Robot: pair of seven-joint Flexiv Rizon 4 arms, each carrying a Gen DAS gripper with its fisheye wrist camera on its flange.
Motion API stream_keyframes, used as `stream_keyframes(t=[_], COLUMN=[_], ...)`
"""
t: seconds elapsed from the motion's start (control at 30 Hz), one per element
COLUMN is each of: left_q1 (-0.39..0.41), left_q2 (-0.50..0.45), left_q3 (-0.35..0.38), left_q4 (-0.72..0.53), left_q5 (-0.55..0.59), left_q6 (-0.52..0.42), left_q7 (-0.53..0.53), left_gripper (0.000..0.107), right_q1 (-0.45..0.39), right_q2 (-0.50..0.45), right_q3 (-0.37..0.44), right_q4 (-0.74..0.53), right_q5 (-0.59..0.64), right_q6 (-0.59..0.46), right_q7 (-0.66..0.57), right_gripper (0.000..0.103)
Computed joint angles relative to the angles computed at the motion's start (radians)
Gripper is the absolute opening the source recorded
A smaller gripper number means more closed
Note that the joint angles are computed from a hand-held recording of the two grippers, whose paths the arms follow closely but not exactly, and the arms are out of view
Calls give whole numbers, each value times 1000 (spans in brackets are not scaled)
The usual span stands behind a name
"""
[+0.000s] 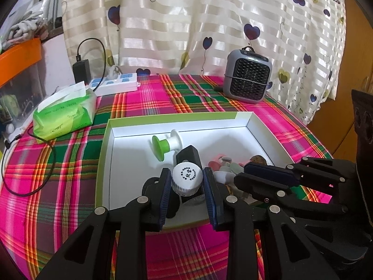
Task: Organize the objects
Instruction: 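Open both grippers to release the container and ball in the box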
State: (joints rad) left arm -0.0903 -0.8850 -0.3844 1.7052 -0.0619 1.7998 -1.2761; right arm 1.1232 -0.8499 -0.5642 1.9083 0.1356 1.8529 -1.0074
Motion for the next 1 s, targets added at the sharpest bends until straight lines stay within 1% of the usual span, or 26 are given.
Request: stream_keyframes(t=[0.07,0.1,0.2,0.4,0.53,0.67,0.73,0.8,0.87,1.0], left_q1=[-7,-20,-34,-16,-21,-41,-55,-75,-74,-79], left_q2=[-2,-2,-3,-6,-2,20,28,42,54,78], left_q3=[8,24,43,26,32,57,74,101,103,114], left_q4=[-4,-10,-16,-12,-11,13,20,39,65,111], left_q5=[-1,-7,-12,-1,0,-12,-17,-25,-25,-25], left_q6=[5,8,18,31,27,30,32,45,57,78], left_q7=[-2,-5,-12,-22,-28,-47,-54,-66,-80,-109], left_gripper=[27,27,27,30,30,30,30,30,30,30], right_q1=[11,11,11,30,42,64,74,97,119,168], right_q2=[-4,-4,-4,-8,-10,-7,-2,-1,-1,-1], right_q3=[-14,-13,-13,-29,-40,-55,-61,-80,-97,-132], right_q4=[3,3,4,14,21,32,38,48,61,84], right_q5=[9,10,12,34,59,91,102,113,122,129], right_q6=[-1,1,7,20,33,38,31,31,33,11], right_q7=[5,7,5,2,1,10,20,31,40,64], right_gripper=[17,17,18,18,18,19,22,33,38,39])
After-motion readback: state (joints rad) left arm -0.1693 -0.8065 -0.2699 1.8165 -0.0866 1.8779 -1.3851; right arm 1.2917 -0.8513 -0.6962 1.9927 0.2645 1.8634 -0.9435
